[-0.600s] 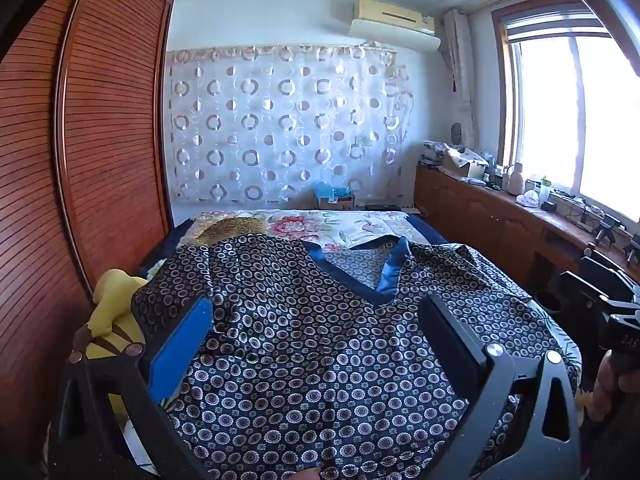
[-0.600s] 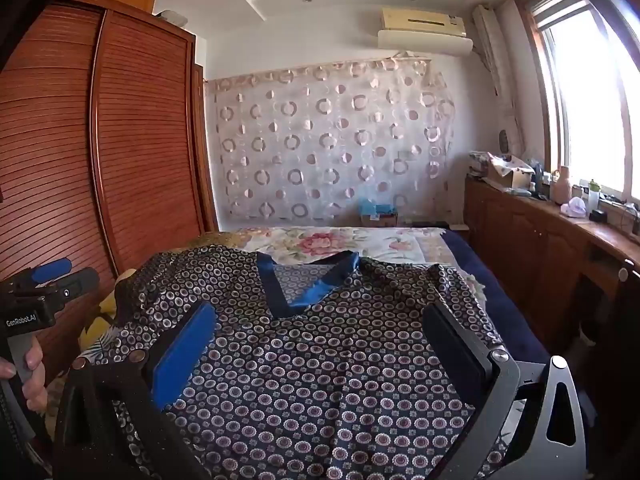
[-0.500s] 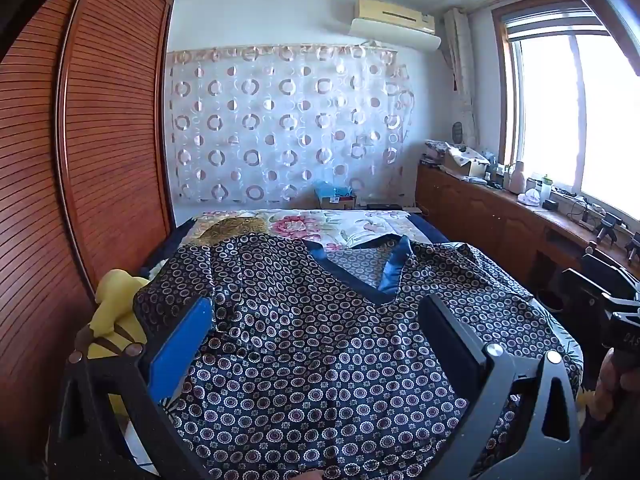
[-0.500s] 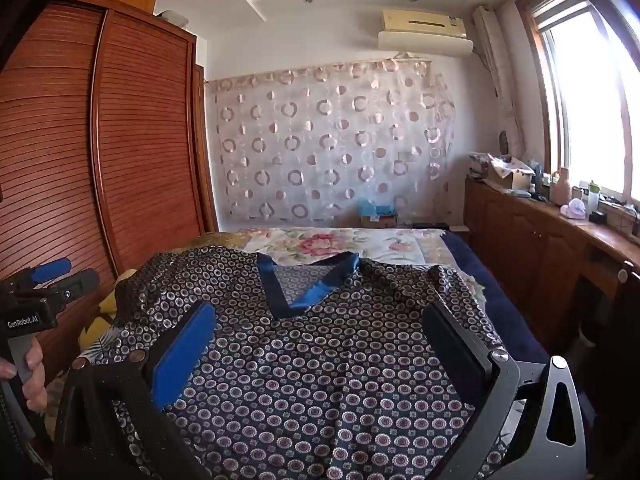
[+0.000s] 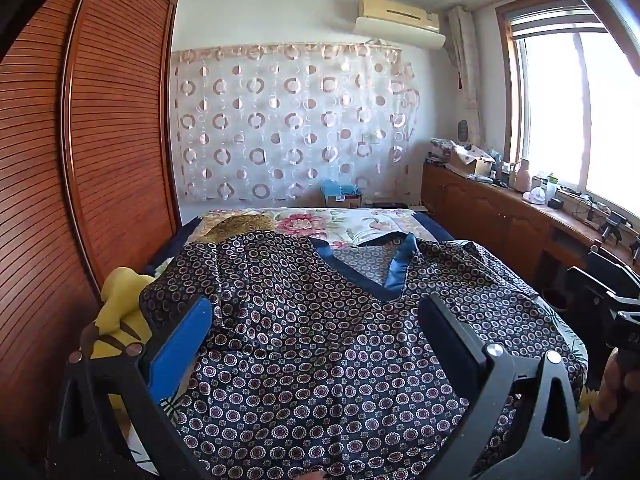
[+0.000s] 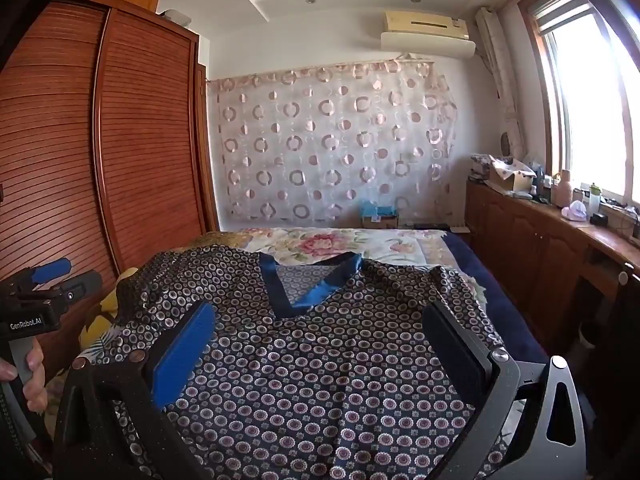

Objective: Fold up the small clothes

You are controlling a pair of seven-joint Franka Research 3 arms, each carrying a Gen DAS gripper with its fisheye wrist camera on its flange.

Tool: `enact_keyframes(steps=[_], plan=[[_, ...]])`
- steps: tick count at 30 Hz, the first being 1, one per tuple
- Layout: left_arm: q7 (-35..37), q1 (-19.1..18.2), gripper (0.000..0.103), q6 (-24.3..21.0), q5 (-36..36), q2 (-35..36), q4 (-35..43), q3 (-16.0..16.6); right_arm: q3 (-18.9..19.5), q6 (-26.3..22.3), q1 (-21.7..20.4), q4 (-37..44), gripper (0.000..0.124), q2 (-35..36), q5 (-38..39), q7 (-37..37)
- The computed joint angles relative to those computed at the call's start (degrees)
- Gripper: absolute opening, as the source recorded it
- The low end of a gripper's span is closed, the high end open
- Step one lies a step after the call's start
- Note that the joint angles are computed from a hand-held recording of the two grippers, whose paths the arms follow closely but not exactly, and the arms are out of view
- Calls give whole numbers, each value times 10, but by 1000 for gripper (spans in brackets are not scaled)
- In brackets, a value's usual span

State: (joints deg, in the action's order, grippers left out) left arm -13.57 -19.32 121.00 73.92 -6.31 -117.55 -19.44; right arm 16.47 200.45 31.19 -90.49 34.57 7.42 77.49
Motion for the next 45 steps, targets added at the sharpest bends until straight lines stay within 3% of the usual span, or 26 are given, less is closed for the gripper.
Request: enact_keyframes(steps=[10,12,45], plan=[[3,-10,103,-19,1,9,11,-5,-9,0,9,0,103,-1,8,-2],[6,-1,103,6,4,-4,-2,6,-10,0,10,1,103,0,10,-3],[12,0,103,-2,4,-2,4,-1,-11,3,11,-1,103,-2,13,-5]])
